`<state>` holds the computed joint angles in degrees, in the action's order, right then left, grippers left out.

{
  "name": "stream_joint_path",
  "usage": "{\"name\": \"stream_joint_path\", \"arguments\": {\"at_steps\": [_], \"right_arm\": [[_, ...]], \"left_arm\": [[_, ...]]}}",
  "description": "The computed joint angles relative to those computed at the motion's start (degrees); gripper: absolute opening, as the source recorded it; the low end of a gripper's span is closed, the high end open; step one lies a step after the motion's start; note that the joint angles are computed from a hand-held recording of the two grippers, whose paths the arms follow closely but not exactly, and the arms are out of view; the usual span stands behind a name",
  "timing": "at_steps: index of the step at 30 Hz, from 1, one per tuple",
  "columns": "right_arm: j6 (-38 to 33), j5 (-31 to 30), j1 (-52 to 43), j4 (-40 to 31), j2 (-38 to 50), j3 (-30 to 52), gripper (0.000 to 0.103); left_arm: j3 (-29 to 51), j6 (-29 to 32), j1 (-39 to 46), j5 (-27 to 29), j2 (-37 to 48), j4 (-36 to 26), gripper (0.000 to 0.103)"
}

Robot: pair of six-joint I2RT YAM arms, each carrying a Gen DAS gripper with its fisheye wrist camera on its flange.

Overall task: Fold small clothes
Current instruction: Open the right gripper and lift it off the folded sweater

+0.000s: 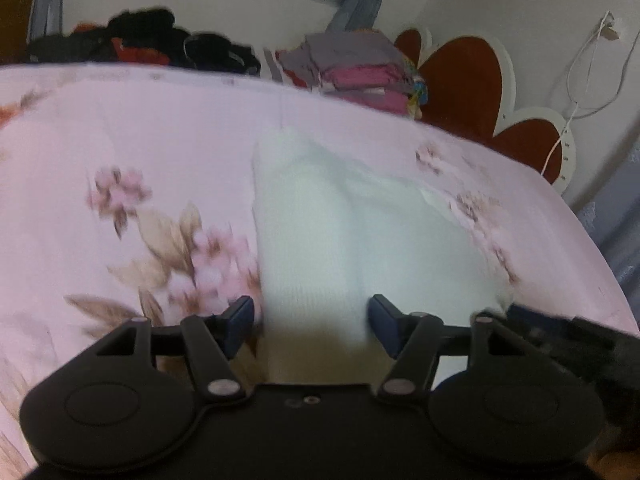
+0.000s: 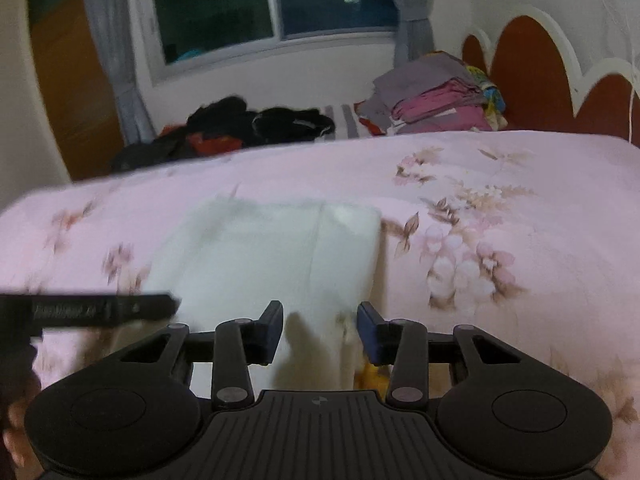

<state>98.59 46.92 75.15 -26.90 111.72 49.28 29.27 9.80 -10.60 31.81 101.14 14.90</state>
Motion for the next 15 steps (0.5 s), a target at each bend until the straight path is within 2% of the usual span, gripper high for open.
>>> {"name": "stream_joint_path", "arguments": {"at_steps": [3, 8, 13, 15], "right_arm": [[0.69, -4.09, -0.15, 2.46, 1.63, -1.1, 0.042], [4.01, -2.96, 2.63, -4.03, -0.17, 1.05, 0.042], [7.05, -7.35, 6.19, -5.12, 2.92, 2.87, 0.042], [11.08, -7.53, 7.74, -4.79, 2.64, 1.69, 0.042]], "left_arm": [[-1.2, 1.26, -0.67, -0.89, -0.71, -0.42, 0.064], [-3.24, 3.85, -0.78, -2.04, -3.63, -2.37, 0.065], [-5.04, 4.54, -2.06, -4.12, -4.5, -1.47, 0.067], [-5.26, 4.73, -2.2, -4.4, -4.86, -1.77, 0.067]]}}
